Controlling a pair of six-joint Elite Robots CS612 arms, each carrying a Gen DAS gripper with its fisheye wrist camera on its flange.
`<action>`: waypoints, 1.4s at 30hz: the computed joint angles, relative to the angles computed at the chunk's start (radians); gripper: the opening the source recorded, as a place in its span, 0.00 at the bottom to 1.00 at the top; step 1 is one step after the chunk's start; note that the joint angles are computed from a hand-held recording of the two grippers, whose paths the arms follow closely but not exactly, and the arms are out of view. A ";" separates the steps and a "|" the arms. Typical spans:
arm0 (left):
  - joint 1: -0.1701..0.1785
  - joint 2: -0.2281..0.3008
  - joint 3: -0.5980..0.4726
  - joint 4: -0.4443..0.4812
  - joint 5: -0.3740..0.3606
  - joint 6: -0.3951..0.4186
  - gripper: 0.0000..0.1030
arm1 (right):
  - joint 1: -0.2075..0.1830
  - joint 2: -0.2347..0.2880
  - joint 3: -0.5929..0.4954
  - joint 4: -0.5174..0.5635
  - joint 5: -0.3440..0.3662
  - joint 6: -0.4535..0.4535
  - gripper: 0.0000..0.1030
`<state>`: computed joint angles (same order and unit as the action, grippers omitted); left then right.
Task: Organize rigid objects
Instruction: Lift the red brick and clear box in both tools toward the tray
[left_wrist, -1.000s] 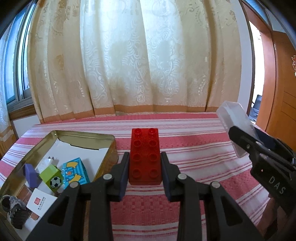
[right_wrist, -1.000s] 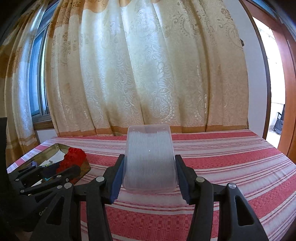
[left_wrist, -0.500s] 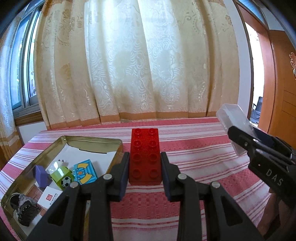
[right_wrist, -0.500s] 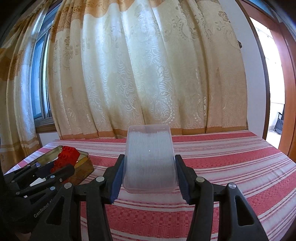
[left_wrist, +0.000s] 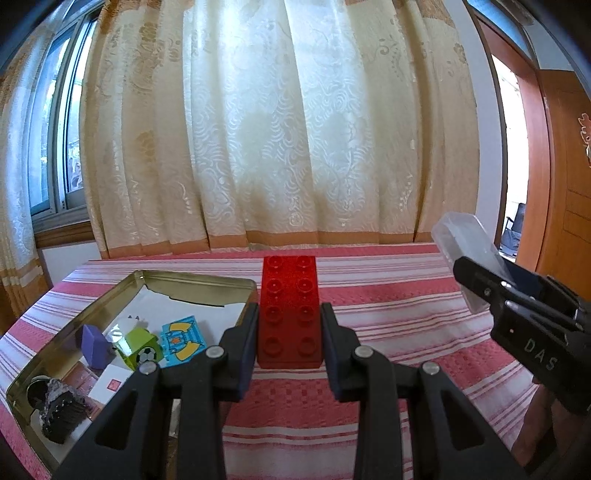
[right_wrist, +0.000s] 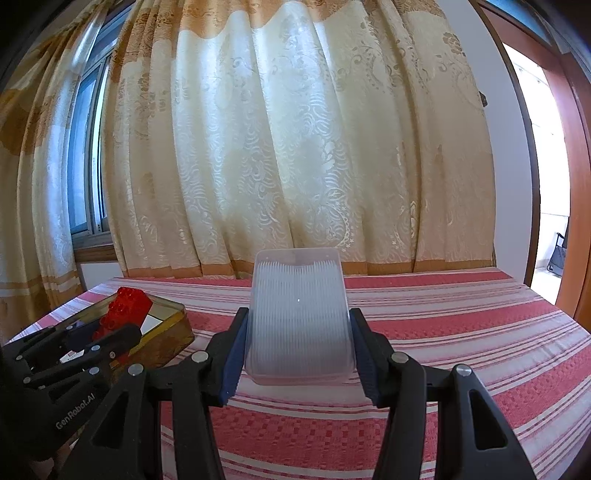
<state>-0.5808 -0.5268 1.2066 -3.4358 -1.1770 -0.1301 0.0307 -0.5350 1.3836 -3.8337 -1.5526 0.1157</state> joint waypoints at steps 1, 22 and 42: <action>0.000 -0.001 0.002 -0.001 0.000 -0.001 0.30 | 0.001 0.000 -0.001 -0.001 -0.002 -0.005 0.53; 0.009 -0.020 0.050 -0.062 0.030 -0.014 0.30 | 0.017 0.002 0.003 -0.027 0.037 -0.019 0.53; 0.019 -0.032 0.080 -0.099 0.059 -0.023 0.30 | 0.034 0.006 -0.009 -0.023 0.069 -0.029 0.53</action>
<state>-0.5618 -0.5584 1.2866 -3.5347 -1.1180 -0.1529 0.0643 -0.5288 1.3744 -3.8562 -1.4832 0.0863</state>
